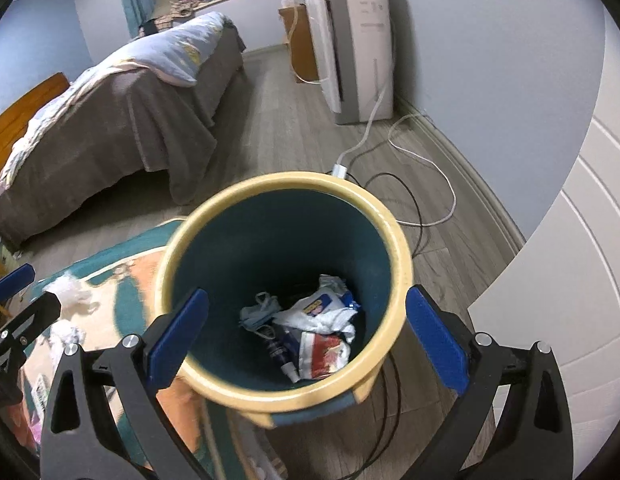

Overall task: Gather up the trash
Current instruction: 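Move both tools back over the remaining trash on the mattress, then grasp the pink wrapper with the left gripper while the right gripper approaches the foil pack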

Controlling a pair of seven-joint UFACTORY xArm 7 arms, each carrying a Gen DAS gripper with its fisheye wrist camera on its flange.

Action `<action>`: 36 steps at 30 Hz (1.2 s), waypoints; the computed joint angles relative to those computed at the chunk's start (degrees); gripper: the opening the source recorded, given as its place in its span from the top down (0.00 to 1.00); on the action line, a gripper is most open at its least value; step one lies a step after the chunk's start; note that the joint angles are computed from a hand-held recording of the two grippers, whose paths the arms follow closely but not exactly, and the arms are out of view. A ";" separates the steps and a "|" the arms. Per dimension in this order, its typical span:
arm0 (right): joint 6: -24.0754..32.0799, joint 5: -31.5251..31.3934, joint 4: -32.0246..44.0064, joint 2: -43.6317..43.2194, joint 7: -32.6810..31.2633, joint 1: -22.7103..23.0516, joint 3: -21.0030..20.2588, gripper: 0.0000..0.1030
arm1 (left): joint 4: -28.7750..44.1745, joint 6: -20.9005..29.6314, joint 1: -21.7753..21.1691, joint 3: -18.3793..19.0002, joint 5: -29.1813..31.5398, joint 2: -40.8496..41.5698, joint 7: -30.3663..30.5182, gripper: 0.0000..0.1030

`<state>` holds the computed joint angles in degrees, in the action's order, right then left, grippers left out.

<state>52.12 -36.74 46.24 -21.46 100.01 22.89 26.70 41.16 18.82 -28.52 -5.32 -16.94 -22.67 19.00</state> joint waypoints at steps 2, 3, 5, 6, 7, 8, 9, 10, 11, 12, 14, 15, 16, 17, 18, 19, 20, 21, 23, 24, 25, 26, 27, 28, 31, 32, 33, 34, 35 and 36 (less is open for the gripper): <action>1.75 -0.89 2.92 1.12 -0.37 0.36 1.37 0.06 | -1.49 1.10 1.24 -0.07 0.92 -3.25 -1.04 0.07; 2.50 -1.34 4.05 1.66 -0.45 0.63 1.82 0.06 | -2.44 2.20 2.10 0.09 1.46 -5.73 -1.84 0.07; 4.29 -2.40 6.96 3.24 -0.69 1.47 2.79 0.06 | -3.99 3.82 3.31 0.49 2.32 -9.54 -3.07 0.06; 5.19 -2.95 8.43 4.24 -0.71 1.99 3.19 0.06 | -4.83 4.66 4.06 0.68 2.89 -11.59 -3.69 0.06; 6.10 -3.54 10.05 5.46 -0.70 2.63 3.57 0.06 | -5.39 5.22 4.53 1.09 3.29 -13.04 -3.97 0.06; 6.77 -4.05 11.32 6.49 -0.69 3.41 3.67 0.06 | -6.11 5.84 5.15 1.25 3.72 -14.75 -4.54 0.06; 7.50 -4.64 12.76 7.72 -0.69 4.24 3.76 0.06 | -6.95 6.81 5.83 1.77 4.06 -16.93 -4.98 0.06; 8.32 -5.35 14.40 9.16 -0.70 5.13 3.94 0.06 | -7.66 7.82 6.38 2.43 4.33 -18.86 -5.20 0.05; 9.09 -6.04 16.07 10.66 -0.88 6.04 4.06 0.06 | -8.31 8.71 6.90 3.00 4.63 -20.51 -5.26 0.05; 9.92 -6.75 17.68 12.13 -1.04 6.96 4.14 0.06 | -9.12 9.91 7.91 3.67 5.24 -22.67 -5.22 0.05; 11.22 -8.08 20.48 14.75 -1.32 8.73 3.94 0.06 | -10.16 11.73 9.58 4.86 6.27 -25.54 -4.69 0.05; 12.07 -8.98 22.38 16.45 -1.58 9.71 3.93 0.06 | -10.66 12.67 10.73 5.43 6.85 -26.98 -4.49 0.05; 12.56 -9.53 23.35 17.28 -1.66 10.64 3.67 0.06 | -11.13 13.63 11.90 6.13 7.38 -28.33 -4.21 0.05; 13.03 -10.19 24.55 18.38 -1.73 11.55 3.38 0.06 | -11.53 14.59 13.11 6.92 7.87 -29.55 -3.83 0.05; 13.49 -10.89 25.84 19.56 -1.74 12.49 3.08 0.06 | -11.92 15.21 14.41 7.44 8.30 -30.45 -3.68 0.05; 13.88 -11.59 27.28 20.90 -1.80 13.47 2.78 0.06 | -12.30 15.68 15.50 7.88 8.57 -31.19 -3.58 0.05; 14.15 -12.05 28.46 22.00 -1.99 14.39 2.34 0.06 | -12.88 16.34 16.76 8.37 8.84 -32.20 -3.60 0.05; 14.54 -12.63 30.07 23.57 -2.31 15.40 1.95 0.06 | -14.03 17.00 18.87 8.73 9.35 -33.56 -4.13 0.05; 15.13 -13.53 32.56 26.00 -2.85 17.33 1.01 0.06 | -15.80 17.70 21.62 9.09 10.11 -35.06 -4.77 0.05; 15.33 -13.92 33.81 27.26 -3.22 18.31 0.53 0.06 | -16.84 18.07 22.96 9.40 10.70 -35.52 -4.76 0.05; 15.48 -14.07 34.76 28.29 -3.55 19.19 -0.02 0.06 | -18.19 17.93 24.54 9.39 11.56 -36.02 -4.75 0.05; 15.64 -14.24 35.97 29.56 -4.04 20.11 -0.56 0.06 | -19.17 17.77 25.75 9.49 12.28 -36.34 -4.59 0.05; 15.61 -14.47 36.69 30.40 -4.22 20.98 -1.14 0.06 | -20.18 17.94 27.13 9.42 13.15 -36.33 -4.53 0.05; 15.32 -14.78 37.57 31.53 -4.41 21.83 -1.75 0.06 | -21.20 17.76 28.37 9.61 13.84 -36.02 -4.44 0.05; 14.31 -14.79 39.57 34.62 -3.81 24.26 -3.63 0.06 | -24.39 16.91 31.82 10.10 14.99 -36.65 -5.00 0.05; 13.31 -14.23 39.94 35.62 -3.63 24.79 -4.26 0.06 | -25.53 16.81 33.16 10.28 15.31 -36.93 -5.44 0.05; 12.76 -13.59 40.18 36.24 -3.78 25.31 -4.86 0.06 | -26.10 16.80 34.02 10.11 15.52 -36.90 -5.95 0.05; 12.65 -12.74 40.87 37.27 -4.18 25.88 -5.46 0.06 | -26.91 17.11 35.32 9.63 15.97 -37.13 -6.81 0.05; 12.67 -11.96 41.50 38.12 -4.68 26.43 -6.07 0.06 | -27.58 17.05 36.55 9.13 16.57 -37.11 -7.61 0.05; 12.81 -11.47 41.89 38.65 -4.87 27.04 -6.74 0.06 | -28.24 16.82 37.73 8.52 17.04 -37.10 -8.77 0.05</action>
<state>64.94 -48.22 88.13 17.19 95.14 49.93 19.97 12.92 35.64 9.21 3.20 0.09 -59.77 10.22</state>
